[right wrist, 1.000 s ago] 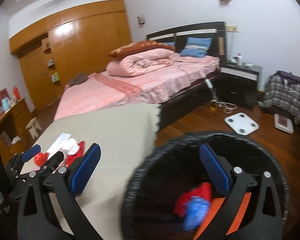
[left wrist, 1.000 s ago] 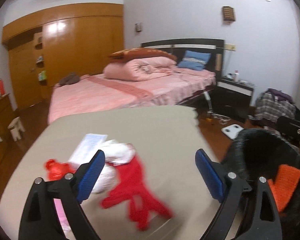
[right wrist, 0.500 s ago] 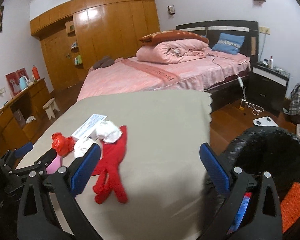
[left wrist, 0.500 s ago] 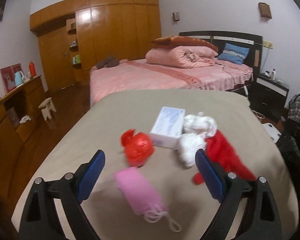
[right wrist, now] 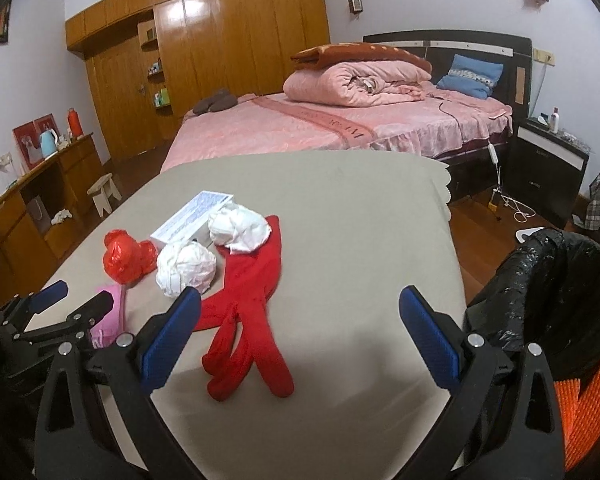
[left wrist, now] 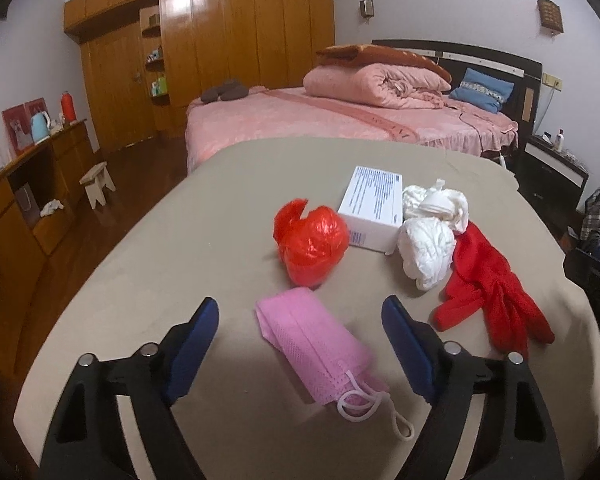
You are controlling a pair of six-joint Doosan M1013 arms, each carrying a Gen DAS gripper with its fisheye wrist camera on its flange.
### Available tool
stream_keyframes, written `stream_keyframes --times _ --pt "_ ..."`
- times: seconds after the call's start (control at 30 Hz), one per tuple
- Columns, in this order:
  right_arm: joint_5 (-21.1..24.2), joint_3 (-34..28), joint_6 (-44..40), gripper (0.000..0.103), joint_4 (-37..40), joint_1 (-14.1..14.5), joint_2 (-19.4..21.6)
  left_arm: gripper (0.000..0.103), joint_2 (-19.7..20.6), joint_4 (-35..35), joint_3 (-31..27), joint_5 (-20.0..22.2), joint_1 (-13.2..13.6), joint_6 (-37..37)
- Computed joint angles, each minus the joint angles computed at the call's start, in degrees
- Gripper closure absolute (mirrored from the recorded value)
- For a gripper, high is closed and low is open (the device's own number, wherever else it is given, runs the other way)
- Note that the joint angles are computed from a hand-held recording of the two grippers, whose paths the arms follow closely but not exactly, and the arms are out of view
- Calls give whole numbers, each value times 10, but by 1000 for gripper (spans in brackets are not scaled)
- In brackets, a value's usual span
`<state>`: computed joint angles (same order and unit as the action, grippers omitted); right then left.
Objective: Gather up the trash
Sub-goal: 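Move both tools back over the remaining items on the bed, then grasp the pink mask with the left tool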
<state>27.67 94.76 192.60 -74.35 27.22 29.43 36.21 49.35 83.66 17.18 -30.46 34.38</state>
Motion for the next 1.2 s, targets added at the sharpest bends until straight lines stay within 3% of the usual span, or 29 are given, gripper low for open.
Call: stream_keyframes --times 0.1,0.23,0.4,0.53,0.6,0.83,1.0,1.2 --pt "0 -2 -10 7 10 1 4 25 5 -52 -8 10 1 53" --pt "-3 -5 -26 7 22 2 7 41 14 -142 -24 32 3 145" --pt "-3 -6 -34 7 24 2 8 58 19 -216 -34 47 7 210" --pt "-1 -7 -36 7 28 3 9 78 22 -270 -39 54 12 255" --pt "-1 -8 -43 7 33 3 10 82 23 -290 -40 52 15 273" --pt "-1 -7 -46 7 34 4 10 92 14 -303 -25 17 18 284" --pt "-2 -9 -44 7 33 5 11 92 1 -244 -2 -29 18 218" --pt "-11 -19 -44 7 22 7 15 92 -6 -186 6 -45 19 164"
